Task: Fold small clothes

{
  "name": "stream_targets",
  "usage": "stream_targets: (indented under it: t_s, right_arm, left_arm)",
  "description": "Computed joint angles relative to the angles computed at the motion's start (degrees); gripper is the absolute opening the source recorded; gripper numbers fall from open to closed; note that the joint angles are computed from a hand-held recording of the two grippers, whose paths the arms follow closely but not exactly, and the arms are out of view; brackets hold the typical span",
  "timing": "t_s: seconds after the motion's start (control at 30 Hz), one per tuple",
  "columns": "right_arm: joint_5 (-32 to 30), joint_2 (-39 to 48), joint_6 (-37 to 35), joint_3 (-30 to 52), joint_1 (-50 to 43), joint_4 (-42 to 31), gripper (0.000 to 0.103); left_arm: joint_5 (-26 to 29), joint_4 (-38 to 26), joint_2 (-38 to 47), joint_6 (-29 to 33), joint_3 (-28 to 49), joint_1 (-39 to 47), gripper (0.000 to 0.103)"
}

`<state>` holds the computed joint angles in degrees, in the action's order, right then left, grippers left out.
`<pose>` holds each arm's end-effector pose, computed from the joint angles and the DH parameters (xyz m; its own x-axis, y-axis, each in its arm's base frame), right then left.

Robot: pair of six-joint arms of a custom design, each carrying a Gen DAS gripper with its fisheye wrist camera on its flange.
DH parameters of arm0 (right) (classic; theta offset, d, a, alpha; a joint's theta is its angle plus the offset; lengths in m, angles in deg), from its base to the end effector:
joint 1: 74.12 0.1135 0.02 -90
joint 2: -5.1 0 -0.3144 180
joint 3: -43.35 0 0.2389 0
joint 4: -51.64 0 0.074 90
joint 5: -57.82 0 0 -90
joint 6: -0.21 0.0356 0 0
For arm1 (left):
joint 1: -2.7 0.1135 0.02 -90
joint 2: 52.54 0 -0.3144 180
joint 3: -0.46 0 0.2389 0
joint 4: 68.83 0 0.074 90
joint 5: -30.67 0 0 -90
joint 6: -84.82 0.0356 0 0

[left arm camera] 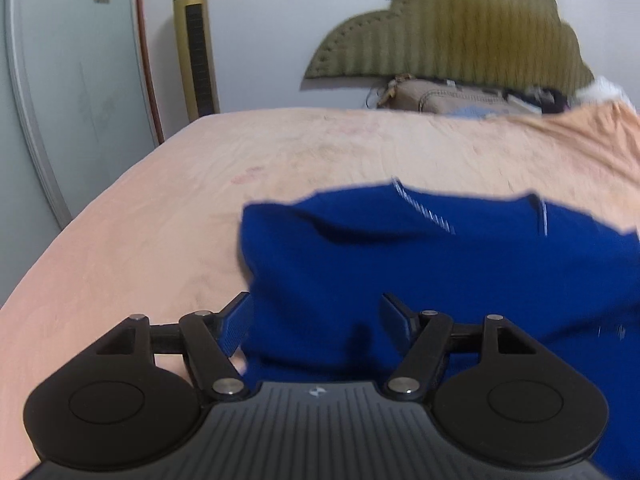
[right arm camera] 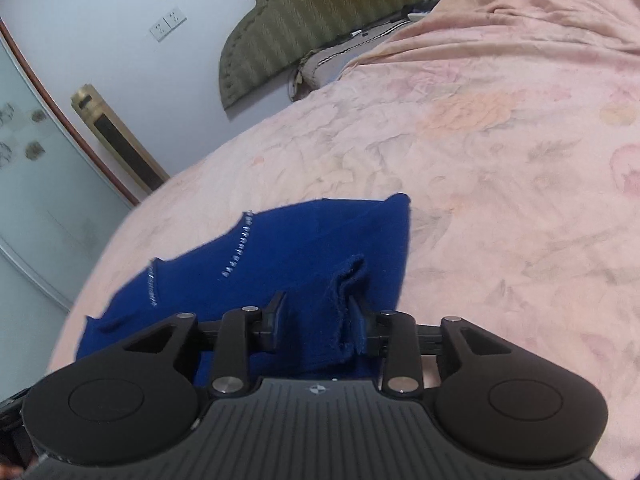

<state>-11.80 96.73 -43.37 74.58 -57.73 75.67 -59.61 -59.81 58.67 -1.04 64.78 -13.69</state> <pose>0.2274 0.0540 0.1564 -0.3889 0.5934 -0.7047 0.4152 0.7957 0.4409 0.3680 -0.1081 0.1649 -0.5673 0.2421 -0.7871 0.3203 0.9454 0.0600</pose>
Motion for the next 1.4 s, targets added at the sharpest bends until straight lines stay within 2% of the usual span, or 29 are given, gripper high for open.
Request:
stream_targets:
  t_s: [0.03, 0.13, 0.2, 0.3, 0.37, 0.4, 0.43, 0.63, 0.73, 0.83, 0.9, 0.93, 1.03, 1.13, 1.33, 1.4]
  right_arm:
    - [1.5, 0.0, -0.2, 0.4, 0.7, -0.8, 0.015]
    - [4.2, -0.1, -0.8, 0.7, 1.9, -1.4, 0.013]
    - [7.6, -0.1, -2.1, 2.5, 3.2, -5.4, 0.013]
    - [17.0, -0.4, -0.4, 5.6, 7.4, -14.0, 0.033]
    - [22.1, -1.3, -0.9, 5.6, 10.9, -15.0, 0.040]
    - [23.6, -1.5, -2.1, 5.7, 12.9, -15.1, 0.047]
    - [24.2, -1.5, -3.3, 6.1, 14.6, -15.9, 0.053]
    - [23.1, -1.8, -4.2, 7.3, 20.4, -22.7, 0.068]
    - [23.5, -0.6, -3.9, 9.6, 23.5, -30.5, 0.070]
    - [27.2, 2.8, -2.3, 11.2, 25.6, -34.7, 0.070]
    - [29.2, 4.4, 0.0, 10.8, 23.7, -33.9, 0.070]
    - [29.7, 4.6, 0.6, 9.9, 22.1, -32.4, 0.067]
    - [31.4, 4.0, 7.7, 8.4, 18.3, -33.4, 0.064]
    - [28.2, 2.0, 8.7, 5.5, 17.2, -30.5, 0.064]
    - [37.7, 3.4, 17.9, 11.8, 25.0, -44.9, 0.072]
    - [39.3, 4.5, 15.9, 13.8, 27.4, -46.3, 0.077]
  left_arm:
    - [-0.8, 0.6, 0.0, 0.0, -0.8, -0.6, 0.069]
    - [-2.1, 1.6, 0.4, 0.2, -2.5, -1.7, 0.069]
    - [-2.8, 2.2, 0.3, 0.0, -3.4, -2.1, 0.069]
    - [-2.4, 2.0, 0.1, -0.5, -3.7, -1.8, 0.069]
    - [-2.3, 1.9, 0.1, -0.7, -3.8, -1.7, 0.069]
    - [-2.3, 1.7, 0.2, -0.7, -3.7, -1.6, 0.069]
    - [-2.4, 1.5, 0.4, -0.7, -3.6, -1.5, 0.069]
    - [-2.6, 2.1, 0.0, -1.2, -4.5, -1.4, 0.069]
    - [-2.7, 1.9, 0.0, -1.4, -4.7, -1.3, 0.069]
    - [-3.0, 3.0, -0.4, -1.1, -5.7, -1.4, 0.069]
    - [-3.3, 3.6, -0.3, -0.9, -6.2, -1.6, 0.069]
    - [-3.5, 3.7, -0.3, -0.8, -6.4, -1.7, 0.069]
    - [-3.3, 3.4, -0.9, -0.6, -6.8, -1.4, 0.069]
    - [-3.0, 2.1, -1.6, -0.7, -6.8, -0.9, 0.069]
    - [-1.6, 0.2, -4.8, -1.4, -9.0, -1.2, 0.069]
    - [-1.4, 0.6, -5.8, -1.4, -10.4, -1.6, 0.069]
